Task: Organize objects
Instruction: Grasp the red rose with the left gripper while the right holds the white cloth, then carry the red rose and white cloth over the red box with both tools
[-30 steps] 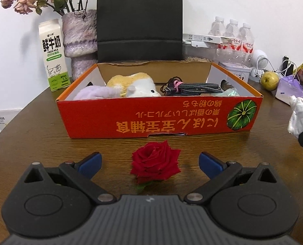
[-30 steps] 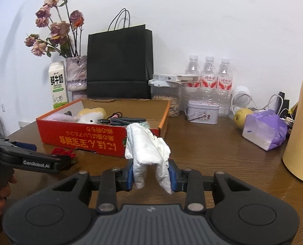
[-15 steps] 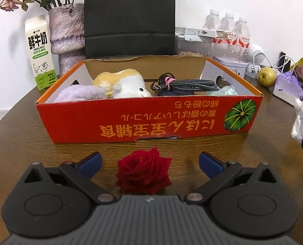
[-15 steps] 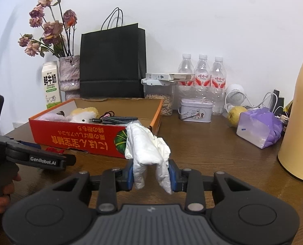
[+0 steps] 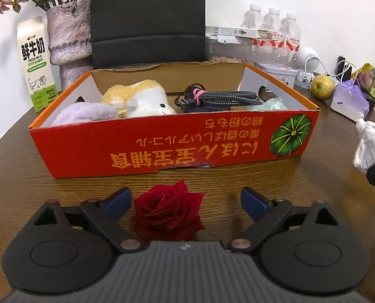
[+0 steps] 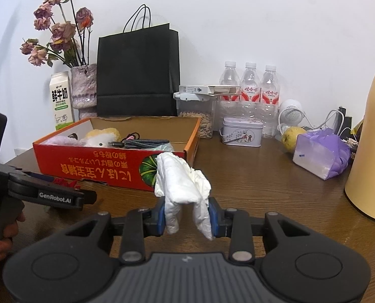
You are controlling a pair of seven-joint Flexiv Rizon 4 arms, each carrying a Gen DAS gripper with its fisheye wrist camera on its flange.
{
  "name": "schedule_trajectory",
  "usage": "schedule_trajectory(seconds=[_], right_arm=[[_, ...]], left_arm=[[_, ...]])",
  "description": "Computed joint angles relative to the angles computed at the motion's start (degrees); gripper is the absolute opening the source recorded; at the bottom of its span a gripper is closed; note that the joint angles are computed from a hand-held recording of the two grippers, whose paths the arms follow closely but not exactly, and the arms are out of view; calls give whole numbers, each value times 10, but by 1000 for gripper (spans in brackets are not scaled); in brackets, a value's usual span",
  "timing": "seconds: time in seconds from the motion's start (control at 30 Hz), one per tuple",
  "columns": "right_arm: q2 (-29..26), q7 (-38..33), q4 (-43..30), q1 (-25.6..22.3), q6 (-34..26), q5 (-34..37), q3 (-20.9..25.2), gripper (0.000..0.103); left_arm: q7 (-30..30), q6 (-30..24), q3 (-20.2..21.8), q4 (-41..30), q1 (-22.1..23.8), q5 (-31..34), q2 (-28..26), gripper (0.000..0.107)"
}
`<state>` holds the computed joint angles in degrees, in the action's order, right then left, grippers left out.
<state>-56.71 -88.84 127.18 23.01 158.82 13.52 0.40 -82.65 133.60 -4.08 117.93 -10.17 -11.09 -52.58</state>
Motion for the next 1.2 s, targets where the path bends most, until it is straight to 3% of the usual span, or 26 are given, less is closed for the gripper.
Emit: schedule_trajectory(seconds=[0.07, 0.13, 0.17, 0.2, 0.37, 0.7, 1.2], right_arm=[[0, -1, 0, 0, 1, 0, 0, 32], [0, -1, 0, 0, 2, 0, 0, 31], [-1, -1, 0, 0, 3, 0, 0, 32], [0, -2, 0, 1, 4, 0, 1, 32], [-1, -4, 1, 1, 10, 0, 1, 31], [-2, -16, 11, 13, 45, 5, 7, 31], [-4, -43, 34, 75, 110, 49, 33, 32]], left_arm=[[-1, -2, -1, -1, 1, 0, 0, 81], [-4, -7, -4, -1, 6, 4, 0, 66], [-6, -10, -6, -1, 9, 7, 0, 47], [-10, -8, -9, 0, 16, 15, -1, 46], [-26, 5, -18, 5, 37, 50, -1, 44], [-25, 76, -2, 45, 12, 35, 8, 44], [-62, 213, 5, 163, 18, 44, 33, 44]])
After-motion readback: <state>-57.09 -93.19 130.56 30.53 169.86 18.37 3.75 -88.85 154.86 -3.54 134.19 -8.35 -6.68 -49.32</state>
